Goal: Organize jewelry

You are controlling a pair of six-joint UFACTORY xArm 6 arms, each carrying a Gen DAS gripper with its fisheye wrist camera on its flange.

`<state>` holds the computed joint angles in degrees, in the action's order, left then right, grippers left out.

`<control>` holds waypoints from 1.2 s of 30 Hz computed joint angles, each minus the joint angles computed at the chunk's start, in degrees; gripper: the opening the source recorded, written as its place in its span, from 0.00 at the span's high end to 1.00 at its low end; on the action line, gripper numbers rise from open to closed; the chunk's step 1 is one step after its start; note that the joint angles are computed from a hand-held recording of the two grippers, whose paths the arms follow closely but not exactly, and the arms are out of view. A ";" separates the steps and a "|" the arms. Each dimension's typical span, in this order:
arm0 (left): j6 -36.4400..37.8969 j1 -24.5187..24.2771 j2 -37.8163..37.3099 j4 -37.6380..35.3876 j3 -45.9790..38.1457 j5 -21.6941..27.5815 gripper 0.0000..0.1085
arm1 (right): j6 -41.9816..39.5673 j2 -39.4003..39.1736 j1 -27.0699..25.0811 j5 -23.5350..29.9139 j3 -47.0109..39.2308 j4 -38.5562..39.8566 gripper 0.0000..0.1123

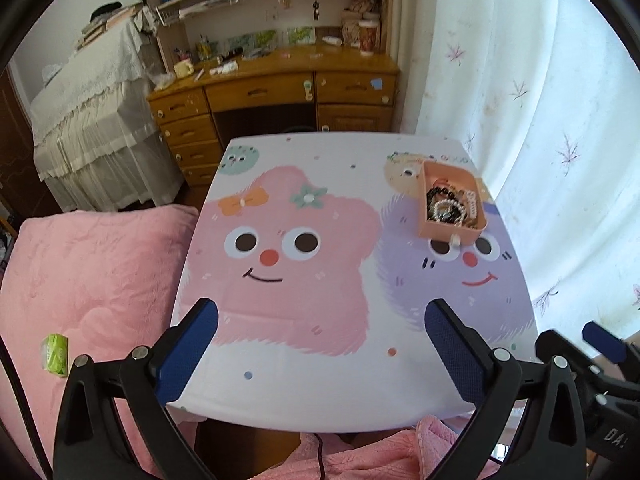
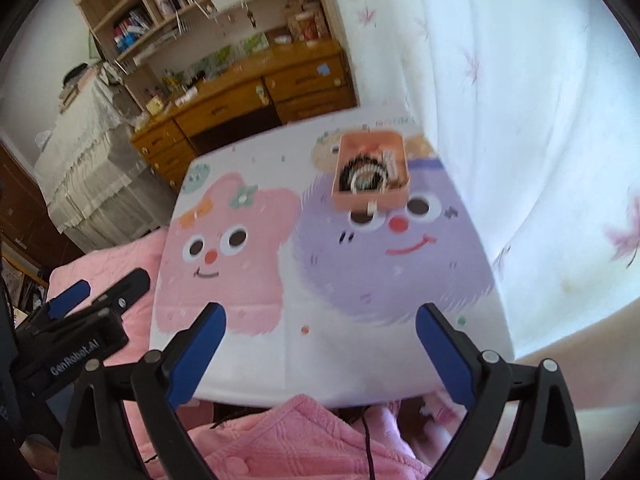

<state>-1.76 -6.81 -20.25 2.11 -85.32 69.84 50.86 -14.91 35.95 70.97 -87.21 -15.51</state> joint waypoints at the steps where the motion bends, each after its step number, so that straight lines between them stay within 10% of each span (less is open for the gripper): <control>1: -0.88 -0.76 -0.22 0.83 0.36 -0.68 0.06 | -0.72 -0.45 -0.41 -0.75 0.50 -0.04 0.11; 36: -6.98 -3.82 1.05 5.63 -0.91 0.68 0.06 | -11.56 2.83 -2.18 -1.08 -2.70 3.31 0.08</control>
